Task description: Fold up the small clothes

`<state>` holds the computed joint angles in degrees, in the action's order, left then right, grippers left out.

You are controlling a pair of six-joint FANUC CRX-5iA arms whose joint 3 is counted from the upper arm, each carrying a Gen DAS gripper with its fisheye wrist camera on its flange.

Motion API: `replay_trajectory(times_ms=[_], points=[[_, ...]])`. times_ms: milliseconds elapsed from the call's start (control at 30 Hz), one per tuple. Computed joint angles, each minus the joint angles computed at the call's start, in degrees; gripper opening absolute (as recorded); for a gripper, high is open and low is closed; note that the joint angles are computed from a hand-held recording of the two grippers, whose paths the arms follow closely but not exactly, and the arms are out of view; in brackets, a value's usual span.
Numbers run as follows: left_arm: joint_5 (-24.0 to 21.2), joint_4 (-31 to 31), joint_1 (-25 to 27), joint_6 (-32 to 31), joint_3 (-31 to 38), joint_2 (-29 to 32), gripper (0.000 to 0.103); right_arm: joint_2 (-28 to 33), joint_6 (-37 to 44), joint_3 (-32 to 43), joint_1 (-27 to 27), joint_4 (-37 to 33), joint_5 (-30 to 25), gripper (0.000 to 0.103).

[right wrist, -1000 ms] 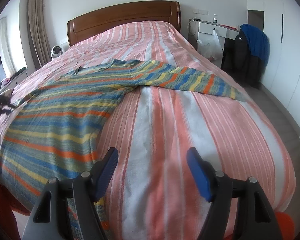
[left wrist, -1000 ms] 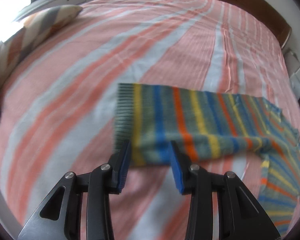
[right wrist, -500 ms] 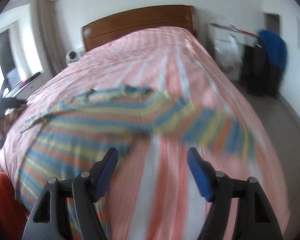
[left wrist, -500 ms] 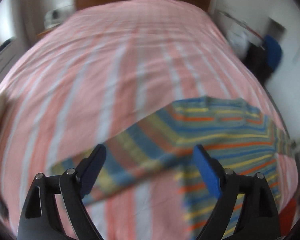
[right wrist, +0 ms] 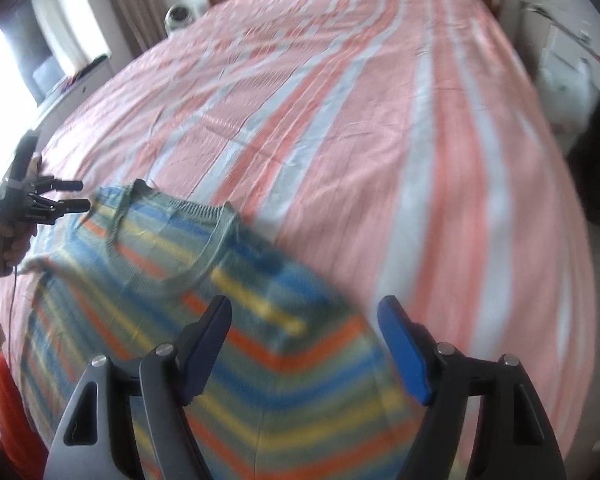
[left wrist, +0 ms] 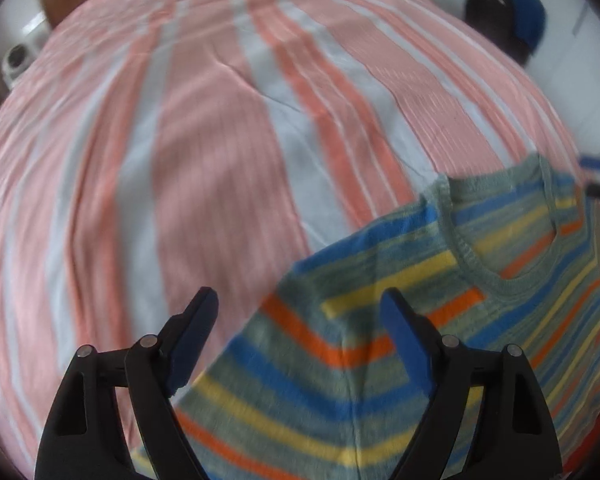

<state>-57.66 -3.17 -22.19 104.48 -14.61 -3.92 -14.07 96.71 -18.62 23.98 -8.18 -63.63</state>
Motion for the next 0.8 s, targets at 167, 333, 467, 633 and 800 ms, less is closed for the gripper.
replay_trajectory(times_ms=[167, 333, 467, 633, 800], points=[[-0.8, -0.6, -1.4, -3.8, 1.6, 2.2, 0.048, 7.8, 1.2, 1.6, 2.8, 1.8, -0.8, 0.063], [-4.9, -18.2, -10.2, 8.0, 8.3, 3.4, 0.004, 4.5, -7.3, -4.5, 11.7, 15.6, 2.1, 0.003], [-4.8, -22.6, -10.6, 17.0, 9.1, 4.8, 0.004, -0.7, -25.0, -15.9, 20.2, 39.8, 10.2, 0.003], [-6.9, -25.5, -12.9, 20.5, 8.9, 4.3, 0.033, 3.5, -29.4, -18.2, 20.6, 41.3, 9.9, 0.004], [-10.5, -26.7, -13.9, 25.8, 6.1, -6.4, 0.077, -3.3, -25.5, -15.0, 16.3, 30.1, 9.2, 0.071]])
